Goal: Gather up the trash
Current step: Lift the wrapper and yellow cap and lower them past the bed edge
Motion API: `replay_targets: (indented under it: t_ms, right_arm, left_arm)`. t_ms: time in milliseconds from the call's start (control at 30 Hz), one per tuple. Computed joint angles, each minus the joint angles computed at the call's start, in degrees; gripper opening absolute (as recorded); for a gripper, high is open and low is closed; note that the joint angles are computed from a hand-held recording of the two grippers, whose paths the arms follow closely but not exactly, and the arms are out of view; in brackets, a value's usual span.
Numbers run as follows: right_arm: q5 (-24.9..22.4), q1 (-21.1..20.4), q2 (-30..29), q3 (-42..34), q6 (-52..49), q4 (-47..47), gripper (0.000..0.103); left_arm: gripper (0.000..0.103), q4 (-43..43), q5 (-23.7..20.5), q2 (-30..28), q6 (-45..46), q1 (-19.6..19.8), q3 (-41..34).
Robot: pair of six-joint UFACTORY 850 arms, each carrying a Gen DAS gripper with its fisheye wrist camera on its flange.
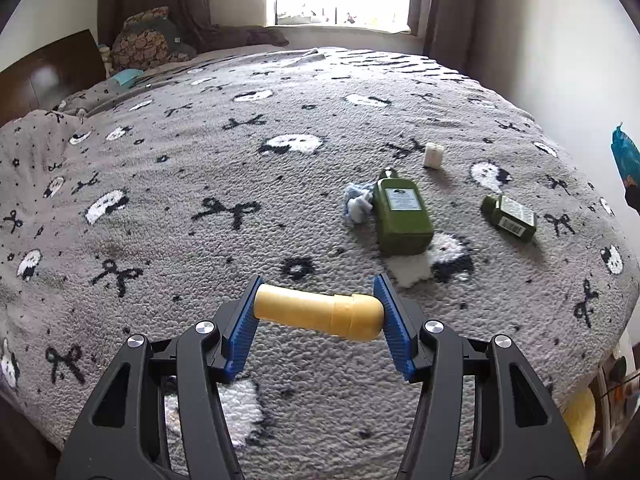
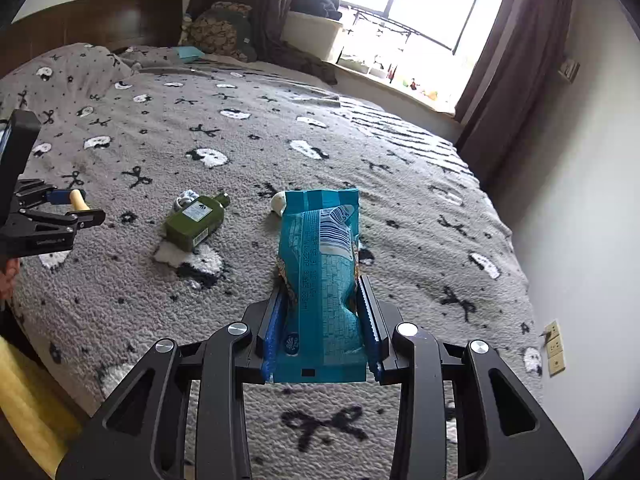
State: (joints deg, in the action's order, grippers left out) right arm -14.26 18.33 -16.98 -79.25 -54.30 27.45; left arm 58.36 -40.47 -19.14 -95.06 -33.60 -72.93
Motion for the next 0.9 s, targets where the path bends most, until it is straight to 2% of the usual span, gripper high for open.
replay_targets:
  t_ms: [167,300,500,667,900]
  right_arm:
    - [-1.27,-1.41,4.93,2.39,-9.38,8.38,0.035]
    - [-1.99,-2.23,11.15,8.85,-24.88,22.04,0.035]
    - [-4.29,-3.72,16.87,17.95,-39.82,37.39,0.035]
    - [-5.94,-5.03,19.80,24.21,-44.34,42.74,0.035]
    - [-7.88,-6.86,22.37,30.22,-47.42,48.41,0.035]
  left_arm:
    - [0.053,2.19,-1.91,1.66,-0.47,-3.76,-0.82]
    - [0.053,4.57,-3.98,3.10,-1.88,-7.89,-0.18]
    - [0.053,5.67,-5.11,4.74,-5.38,-13.42,2.91]
    - [0.053,6.82,-6.25,4.69,-9.91,-17.27,4.96]
    - [0.054,7.68,-4.90,3.43,-16.28,-20.61,6.52]
